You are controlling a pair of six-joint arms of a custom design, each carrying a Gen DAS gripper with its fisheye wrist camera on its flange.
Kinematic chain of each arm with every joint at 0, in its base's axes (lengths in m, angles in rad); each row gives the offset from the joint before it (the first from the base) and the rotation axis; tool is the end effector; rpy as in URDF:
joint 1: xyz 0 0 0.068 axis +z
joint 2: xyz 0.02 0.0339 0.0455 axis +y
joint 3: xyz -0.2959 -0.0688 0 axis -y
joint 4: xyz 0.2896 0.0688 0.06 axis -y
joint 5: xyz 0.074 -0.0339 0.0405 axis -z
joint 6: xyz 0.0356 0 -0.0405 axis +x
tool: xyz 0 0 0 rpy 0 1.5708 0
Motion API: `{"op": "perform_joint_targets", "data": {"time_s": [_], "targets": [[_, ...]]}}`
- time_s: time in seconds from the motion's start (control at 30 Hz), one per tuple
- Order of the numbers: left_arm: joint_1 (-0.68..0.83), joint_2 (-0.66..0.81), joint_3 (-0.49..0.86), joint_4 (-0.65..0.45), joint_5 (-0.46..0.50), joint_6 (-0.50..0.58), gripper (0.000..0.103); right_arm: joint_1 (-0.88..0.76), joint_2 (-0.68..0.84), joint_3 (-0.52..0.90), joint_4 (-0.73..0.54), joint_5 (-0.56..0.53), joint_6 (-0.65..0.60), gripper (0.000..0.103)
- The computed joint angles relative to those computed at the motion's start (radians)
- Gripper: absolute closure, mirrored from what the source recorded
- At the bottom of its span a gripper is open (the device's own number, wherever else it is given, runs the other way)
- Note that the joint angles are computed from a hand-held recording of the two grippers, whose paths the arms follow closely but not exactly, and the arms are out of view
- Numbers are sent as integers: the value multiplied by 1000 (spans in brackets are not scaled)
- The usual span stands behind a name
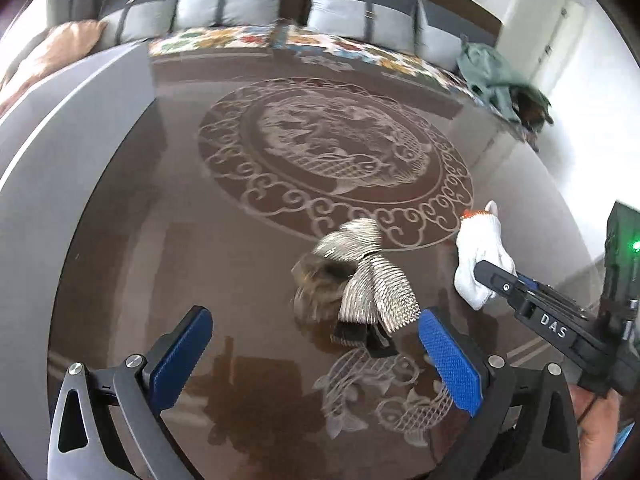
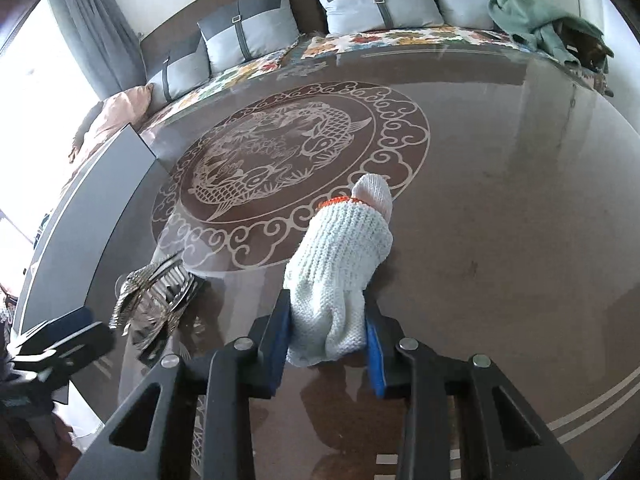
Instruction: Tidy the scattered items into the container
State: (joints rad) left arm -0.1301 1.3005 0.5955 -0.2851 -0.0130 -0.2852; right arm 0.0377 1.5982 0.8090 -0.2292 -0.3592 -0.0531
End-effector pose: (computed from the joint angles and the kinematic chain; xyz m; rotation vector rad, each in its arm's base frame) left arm 0.2584 -0.0333 0.1651 -0.2039 2.5590 -0.1418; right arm 0.3303 0.0250 0.1546 -0.2470 2.5429 0.4577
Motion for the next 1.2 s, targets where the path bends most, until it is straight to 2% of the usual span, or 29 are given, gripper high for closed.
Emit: {"op": "perform_joint_targets", "data": {"time_s": [0.2,0.33,0.43,0.6,0.67,0.73,0.9,1.07,1.2], "targets": [[-96,133,86,-10,-145,-12,0,-3,0,-4,2,-11,-11,70],[-101,131,86,-36,-164,-21,0,-9,1,-6,4,-25,-7,70],[-101,84,39,-4,-168,-57,0,-15,3,-7,5,-38,-3,70],[-80,189,71,46,-121,-118,0,-9,-1,-19,26,-29,-13,70],[-50,202,65,82,-65,-148,38,-5,-9,-27,31,-19,-24,70],[-20,165,45,86,-30,-156,53,-2,-30,-40,29,-5,-36,73],[24,30,-9,47,18,-143,54,-16,-119,-92,16,-38,-22,74],[30,-114,-33,-48,20,-130,54,-13,-206,-117,-45,-91,-12,74],[99,-227,-31,-127,62,-118,54,44,-262,-112,-93,-108,27,74]]}}
